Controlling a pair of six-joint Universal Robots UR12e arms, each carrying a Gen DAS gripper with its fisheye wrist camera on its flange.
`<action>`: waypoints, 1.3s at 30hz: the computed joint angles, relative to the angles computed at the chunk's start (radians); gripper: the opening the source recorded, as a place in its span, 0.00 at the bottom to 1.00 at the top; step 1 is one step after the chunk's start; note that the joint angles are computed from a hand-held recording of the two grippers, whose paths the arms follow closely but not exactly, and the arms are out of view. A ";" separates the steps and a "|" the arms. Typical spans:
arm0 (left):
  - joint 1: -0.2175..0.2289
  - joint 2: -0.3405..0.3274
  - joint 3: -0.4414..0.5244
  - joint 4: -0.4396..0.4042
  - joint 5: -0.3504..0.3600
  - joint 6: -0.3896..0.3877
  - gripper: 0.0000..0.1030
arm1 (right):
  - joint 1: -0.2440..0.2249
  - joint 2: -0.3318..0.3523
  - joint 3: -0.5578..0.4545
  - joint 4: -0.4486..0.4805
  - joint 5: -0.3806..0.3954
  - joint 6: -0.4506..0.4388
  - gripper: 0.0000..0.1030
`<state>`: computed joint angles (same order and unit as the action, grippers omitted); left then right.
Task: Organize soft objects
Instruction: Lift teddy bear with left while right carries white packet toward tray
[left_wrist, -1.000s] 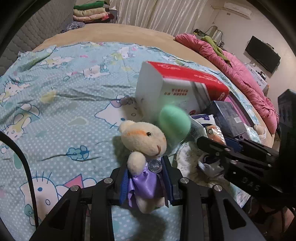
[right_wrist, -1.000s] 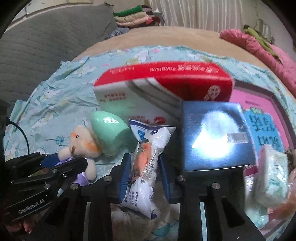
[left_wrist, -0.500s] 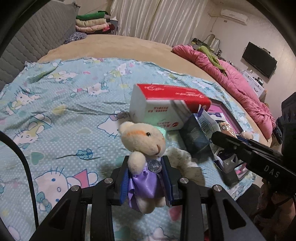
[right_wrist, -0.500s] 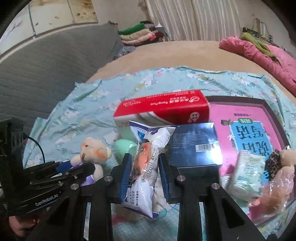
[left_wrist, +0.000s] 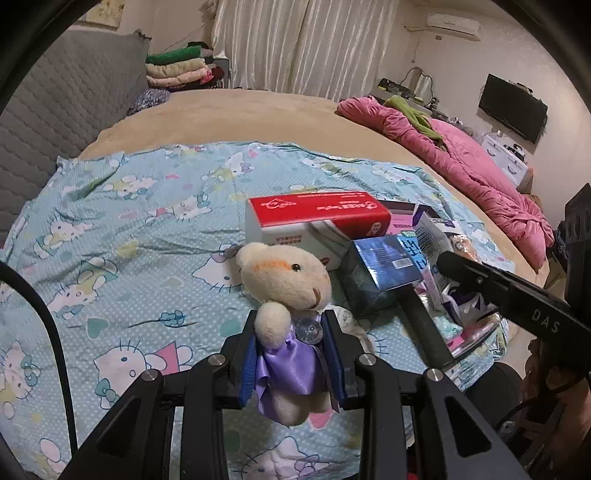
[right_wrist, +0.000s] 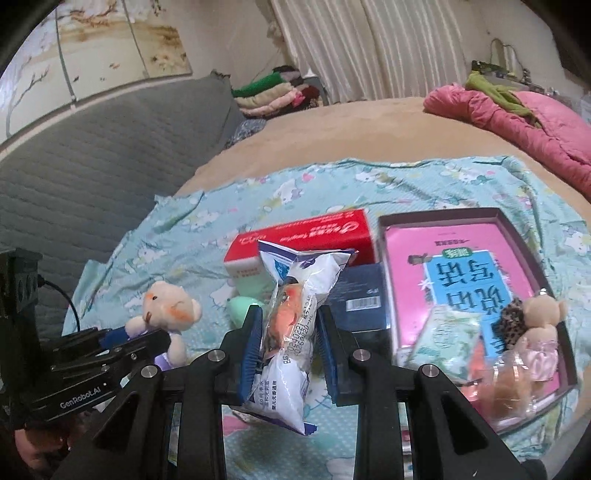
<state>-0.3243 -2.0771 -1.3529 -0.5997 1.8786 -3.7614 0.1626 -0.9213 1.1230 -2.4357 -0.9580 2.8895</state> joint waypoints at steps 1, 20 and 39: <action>-0.004 -0.003 0.010 -0.008 0.003 0.002 0.32 | -0.003 -0.001 0.001 -0.006 0.003 0.005 0.29; -0.044 -0.113 0.232 -0.093 -0.069 0.094 0.32 | -0.093 -0.003 0.014 -0.239 -0.029 0.178 0.29; -0.073 -0.400 0.693 -0.392 -0.255 0.189 0.32 | -0.158 0.036 -0.007 -0.222 -0.109 0.275 0.29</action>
